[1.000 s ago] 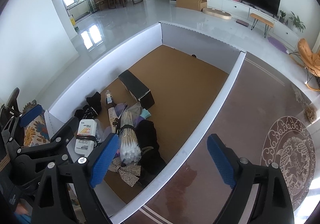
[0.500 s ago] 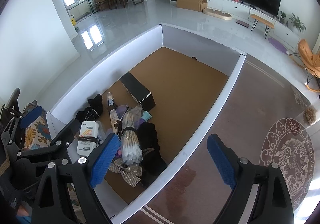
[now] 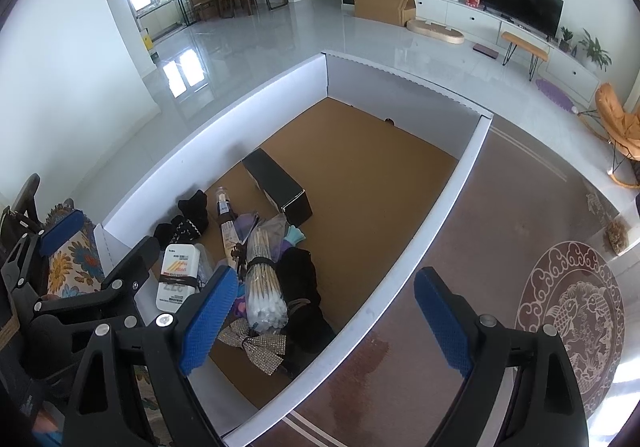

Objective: Organize objects

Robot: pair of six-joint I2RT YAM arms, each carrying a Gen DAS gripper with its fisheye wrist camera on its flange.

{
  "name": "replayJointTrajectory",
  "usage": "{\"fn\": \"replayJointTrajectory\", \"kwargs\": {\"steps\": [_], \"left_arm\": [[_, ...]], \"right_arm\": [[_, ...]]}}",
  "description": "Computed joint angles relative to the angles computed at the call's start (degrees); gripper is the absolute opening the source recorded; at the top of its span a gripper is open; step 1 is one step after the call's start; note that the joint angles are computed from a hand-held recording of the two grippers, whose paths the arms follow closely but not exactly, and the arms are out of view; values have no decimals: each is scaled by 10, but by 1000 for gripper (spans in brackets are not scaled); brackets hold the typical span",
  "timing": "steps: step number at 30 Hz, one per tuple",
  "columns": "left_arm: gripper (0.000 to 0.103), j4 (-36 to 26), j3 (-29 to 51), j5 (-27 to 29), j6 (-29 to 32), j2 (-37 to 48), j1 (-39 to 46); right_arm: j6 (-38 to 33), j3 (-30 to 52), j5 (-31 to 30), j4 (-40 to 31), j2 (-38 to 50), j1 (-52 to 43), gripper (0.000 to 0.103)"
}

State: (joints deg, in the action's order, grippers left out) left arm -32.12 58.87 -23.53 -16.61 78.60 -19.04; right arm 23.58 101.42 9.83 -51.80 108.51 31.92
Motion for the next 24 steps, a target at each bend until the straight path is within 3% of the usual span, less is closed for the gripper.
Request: {"fn": "replayJointTrajectory", "kwargs": {"steps": [24], "left_arm": [[103, 5, -4, -3, -2, 1, -1]], "right_arm": [[-1, 2, 0, -6, 3, 3, 90]]}}
